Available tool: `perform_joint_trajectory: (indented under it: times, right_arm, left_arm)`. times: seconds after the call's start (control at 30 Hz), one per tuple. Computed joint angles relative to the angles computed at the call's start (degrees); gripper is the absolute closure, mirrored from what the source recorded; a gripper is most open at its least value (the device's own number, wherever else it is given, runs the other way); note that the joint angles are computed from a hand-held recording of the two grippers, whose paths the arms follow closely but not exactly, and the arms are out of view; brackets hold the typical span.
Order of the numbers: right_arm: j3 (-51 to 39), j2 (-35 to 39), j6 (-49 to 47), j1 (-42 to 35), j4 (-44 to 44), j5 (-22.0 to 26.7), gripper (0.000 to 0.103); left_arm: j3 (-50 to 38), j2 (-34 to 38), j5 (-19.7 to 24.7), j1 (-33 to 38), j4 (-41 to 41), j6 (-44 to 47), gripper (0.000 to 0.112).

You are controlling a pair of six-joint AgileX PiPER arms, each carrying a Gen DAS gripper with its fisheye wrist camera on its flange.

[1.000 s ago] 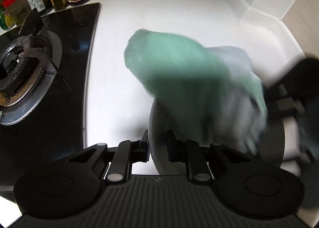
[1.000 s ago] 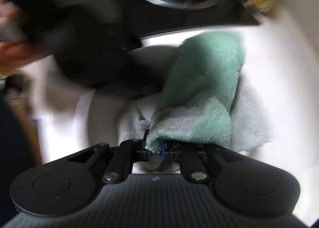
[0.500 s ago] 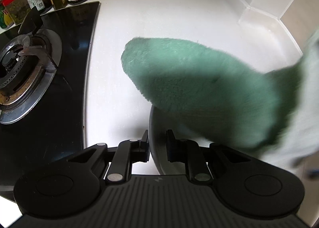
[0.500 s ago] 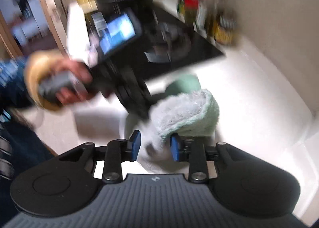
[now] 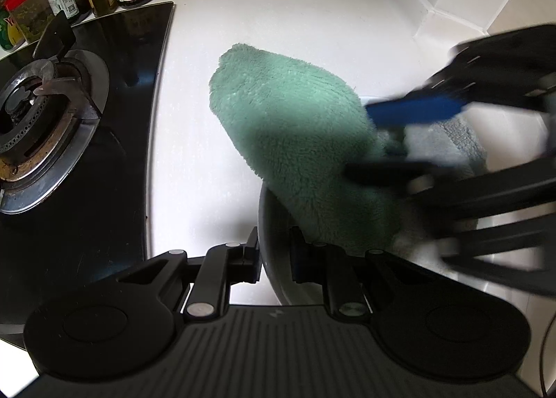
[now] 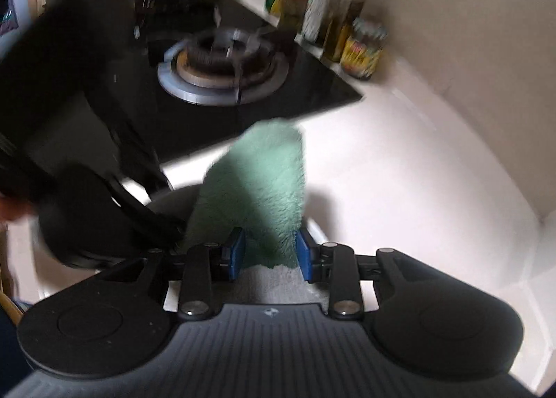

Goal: Clean bowl
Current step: 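Push the towel into the bowl and wipe with the right gripper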

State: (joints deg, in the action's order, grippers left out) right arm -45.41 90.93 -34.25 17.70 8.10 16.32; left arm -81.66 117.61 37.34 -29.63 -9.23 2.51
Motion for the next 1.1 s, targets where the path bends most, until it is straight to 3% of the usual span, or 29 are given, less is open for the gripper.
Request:
perform_joint_trajectory:
  times: [0.1, 0.17, 0.2, 0.23, 0.47, 0.6, 0.7, 0.73, 0.8, 0.87, 1.0, 1.1]
  right_arm:
    - [1.47, 2.16, -4.49, 0.05, 1.40, -1.95, 0.078]
    - [3.27, 2.52, -12.38, 0.04, 6.59, -4.31, 0.078]
    - [3.28, 2.74, -14.55, -0.18, 8.33, -4.40, 0.081]
    - [2.83, 2.94, -16.39, -0.41, 9.28, -3.40, 0.090]
    - [-7.29, 4.99, -23.60, -1.51, 4.94, 18.77, 0.095]
    - [-15.04, 7.82, -28.74, -4.07, 6.50, 37.38, 0.096]
    - [-16.88, 6.78, -30.10, -6.93, 9.22, 41.44, 0.096]
    - [-15.95, 5.07, -29.52, -7.83, 9.98, 40.09, 0.095]
    - [-12.59, -0.74, -24.32, -9.52, 9.99, 32.62, 0.089]
    - [-10.71, -3.83, -18.99, -10.51, 9.33, 28.19, 0.076]
    - [-9.91, -5.21, -17.05, -13.81, 14.94, 28.74, 0.075]
    - [-6.09, -5.87, -22.33, -12.80, 19.51, 23.58, 0.075]
  left_arm:
    - [0.56, -0.15, -0.71, 0.06, -0.22, 0.66, 0.095]
    - [0.62, -0.13, -0.73, 0.25, -0.71, 1.20, 0.095]
    - [0.62, -0.12, -0.69, 0.36, -0.97, 1.46, 0.095]
    - [0.63, -0.10, -0.73, 0.45, -1.17, 1.65, 0.095]
    - [0.93, -0.35, -1.81, -0.53, 0.91, -2.00, 0.093]
    - [0.38, -0.03, -1.92, -0.99, 1.07, -2.95, 0.091]
    - [0.19, 0.02, -1.86, -1.23, 1.08, -2.88, 0.090]
    - [0.16, 0.03, -1.87, -1.28, 1.24, -2.99, 0.090]
    - [-0.06, 0.16, -1.65, -1.05, 0.58, -2.34, 0.091]
    - [-0.31, 0.32, -1.41, -0.82, -0.02, -1.89, 0.092]
    - [-0.42, 0.36, -1.24, -0.72, -0.18, -1.88, 0.092]
    - [-0.34, 0.33, -1.32, -0.83, 0.09, -2.08, 0.092]
